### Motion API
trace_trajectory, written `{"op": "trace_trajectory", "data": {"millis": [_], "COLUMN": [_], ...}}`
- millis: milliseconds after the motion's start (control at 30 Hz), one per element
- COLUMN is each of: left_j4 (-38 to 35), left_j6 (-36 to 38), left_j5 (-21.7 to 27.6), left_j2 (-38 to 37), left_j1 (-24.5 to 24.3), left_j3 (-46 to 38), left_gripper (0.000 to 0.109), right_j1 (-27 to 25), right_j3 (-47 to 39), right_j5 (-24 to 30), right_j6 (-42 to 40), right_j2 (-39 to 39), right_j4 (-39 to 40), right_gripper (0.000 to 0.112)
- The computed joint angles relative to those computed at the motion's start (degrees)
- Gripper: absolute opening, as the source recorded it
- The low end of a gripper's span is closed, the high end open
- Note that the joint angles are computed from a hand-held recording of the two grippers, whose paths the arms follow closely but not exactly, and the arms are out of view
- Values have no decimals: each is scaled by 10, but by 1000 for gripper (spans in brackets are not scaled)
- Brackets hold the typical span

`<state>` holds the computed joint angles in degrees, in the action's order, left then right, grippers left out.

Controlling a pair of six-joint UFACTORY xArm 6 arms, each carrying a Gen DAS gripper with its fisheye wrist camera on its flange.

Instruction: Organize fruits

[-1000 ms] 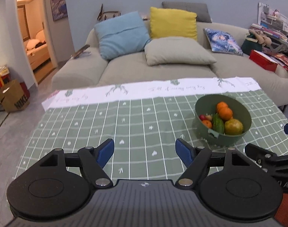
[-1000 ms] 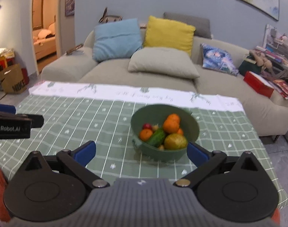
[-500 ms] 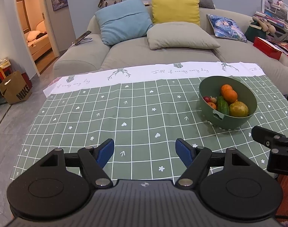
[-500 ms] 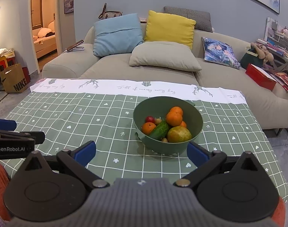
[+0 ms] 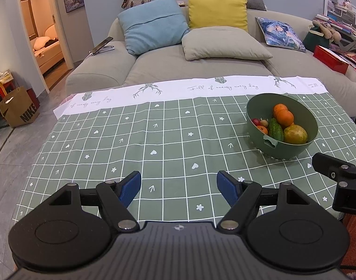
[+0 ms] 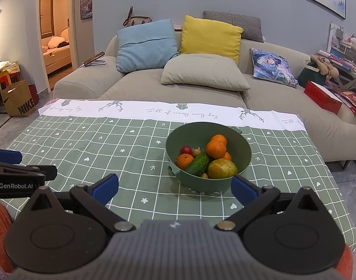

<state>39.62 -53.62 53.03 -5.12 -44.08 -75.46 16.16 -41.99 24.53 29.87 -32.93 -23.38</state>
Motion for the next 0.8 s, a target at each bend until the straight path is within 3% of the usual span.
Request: {"op": "trace_trajectory", "data": {"millis": [800], "left_j4": [-1], "left_j6": [0], "left_j5": [-1], "left_j2": [0], "left_j1": [2], "left_j3": [0], "left_gripper": [87], "right_j1": [1], "right_j3": [0], "right_j5": [0], "right_j6": [-29], "right_j2": [-2], "right_j4": [21], "right_gripper": [98]}}
